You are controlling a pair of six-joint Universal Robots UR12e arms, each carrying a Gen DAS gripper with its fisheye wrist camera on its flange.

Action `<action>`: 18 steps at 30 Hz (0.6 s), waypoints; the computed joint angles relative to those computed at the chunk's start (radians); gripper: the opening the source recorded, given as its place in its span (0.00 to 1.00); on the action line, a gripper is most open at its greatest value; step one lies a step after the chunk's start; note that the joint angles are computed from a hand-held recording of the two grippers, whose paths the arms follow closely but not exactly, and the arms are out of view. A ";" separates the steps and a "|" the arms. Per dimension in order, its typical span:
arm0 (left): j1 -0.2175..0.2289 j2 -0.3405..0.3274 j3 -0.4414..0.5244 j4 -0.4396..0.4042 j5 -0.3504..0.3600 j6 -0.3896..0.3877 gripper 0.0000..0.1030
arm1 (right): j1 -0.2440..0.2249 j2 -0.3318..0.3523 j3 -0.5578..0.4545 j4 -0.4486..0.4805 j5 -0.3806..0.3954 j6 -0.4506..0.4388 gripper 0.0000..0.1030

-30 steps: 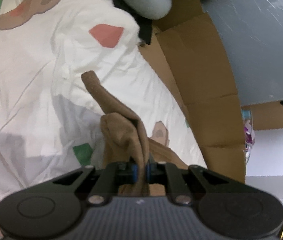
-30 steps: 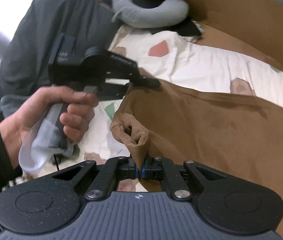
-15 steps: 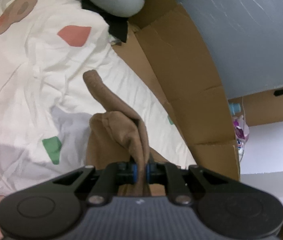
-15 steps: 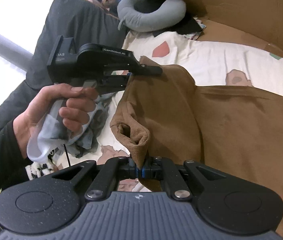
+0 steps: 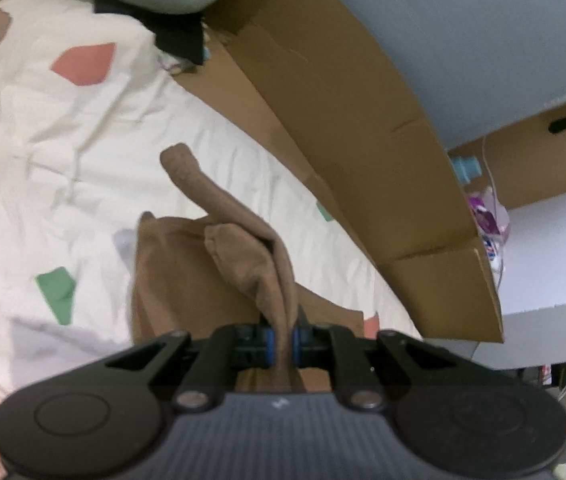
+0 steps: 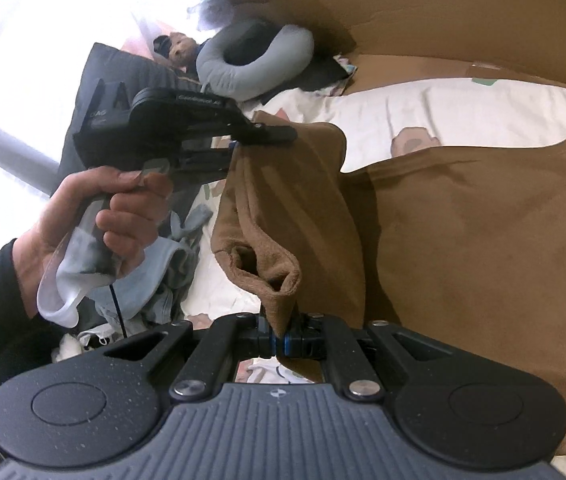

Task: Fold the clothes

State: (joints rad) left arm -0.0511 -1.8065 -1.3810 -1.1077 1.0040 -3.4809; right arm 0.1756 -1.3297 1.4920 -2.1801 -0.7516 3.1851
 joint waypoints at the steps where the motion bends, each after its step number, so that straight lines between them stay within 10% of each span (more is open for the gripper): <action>1: -0.007 -0.002 0.001 0.007 0.002 0.003 0.08 | -0.004 -0.005 0.014 -0.021 0.000 0.005 0.01; 18: -0.143 -0.068 0.025 0.021 0.083 0.136 0.08 | -0.066 -0.068 0.255 -0.325 -0.079 0.184 0.01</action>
State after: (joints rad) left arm -0.1937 -1.8743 -1.3562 -1.0864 1.0869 -3.3453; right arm 0.1099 -1.3979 1.7474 -2.5048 -0.8303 3.3687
